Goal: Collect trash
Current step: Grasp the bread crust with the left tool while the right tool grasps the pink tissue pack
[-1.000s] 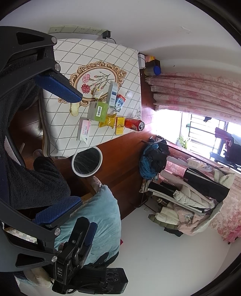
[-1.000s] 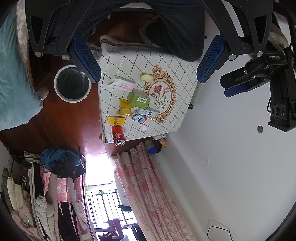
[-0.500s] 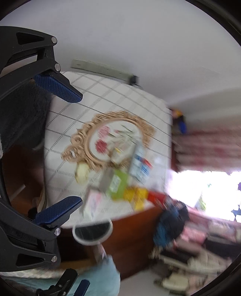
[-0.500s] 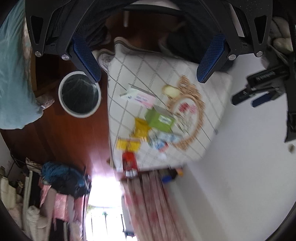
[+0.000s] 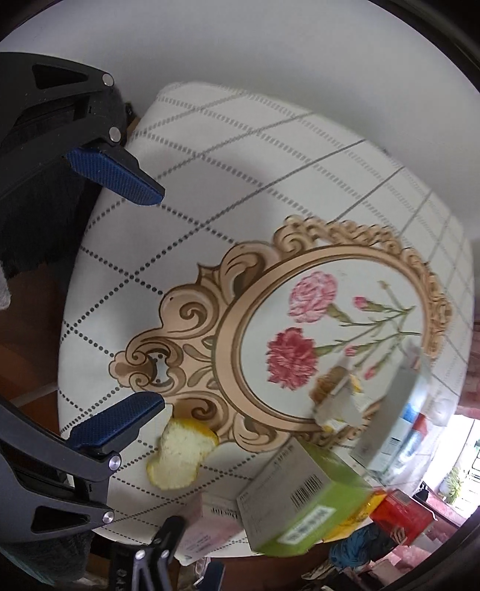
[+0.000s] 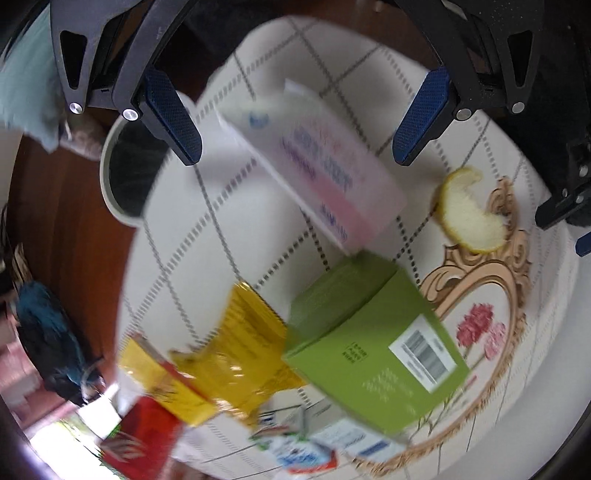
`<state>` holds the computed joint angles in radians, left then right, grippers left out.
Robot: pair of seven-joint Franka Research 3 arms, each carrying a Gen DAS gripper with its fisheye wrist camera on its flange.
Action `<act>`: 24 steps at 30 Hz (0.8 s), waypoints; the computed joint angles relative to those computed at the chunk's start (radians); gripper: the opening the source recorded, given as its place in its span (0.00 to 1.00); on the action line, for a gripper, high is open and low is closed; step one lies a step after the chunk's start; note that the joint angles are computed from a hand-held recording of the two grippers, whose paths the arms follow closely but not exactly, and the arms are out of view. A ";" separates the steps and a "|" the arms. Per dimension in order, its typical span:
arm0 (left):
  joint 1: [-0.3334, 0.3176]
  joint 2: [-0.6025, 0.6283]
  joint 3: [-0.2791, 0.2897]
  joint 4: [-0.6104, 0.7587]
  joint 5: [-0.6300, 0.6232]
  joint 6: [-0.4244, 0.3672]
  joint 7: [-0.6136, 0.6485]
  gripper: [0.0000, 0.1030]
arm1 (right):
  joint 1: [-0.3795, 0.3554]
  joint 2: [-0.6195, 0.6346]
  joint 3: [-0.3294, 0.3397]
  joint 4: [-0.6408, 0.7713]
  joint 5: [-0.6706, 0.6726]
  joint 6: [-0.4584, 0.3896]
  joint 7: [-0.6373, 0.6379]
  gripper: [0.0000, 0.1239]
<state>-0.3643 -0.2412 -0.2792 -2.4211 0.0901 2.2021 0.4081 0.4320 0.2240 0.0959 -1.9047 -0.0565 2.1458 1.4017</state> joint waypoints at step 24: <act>-0.073 0.307 -0.052 0.288 0.148 0.138 0.108 0.42 | -0.095 -0.244 0.000 -0.403 0.249 0.188 0.248 0.54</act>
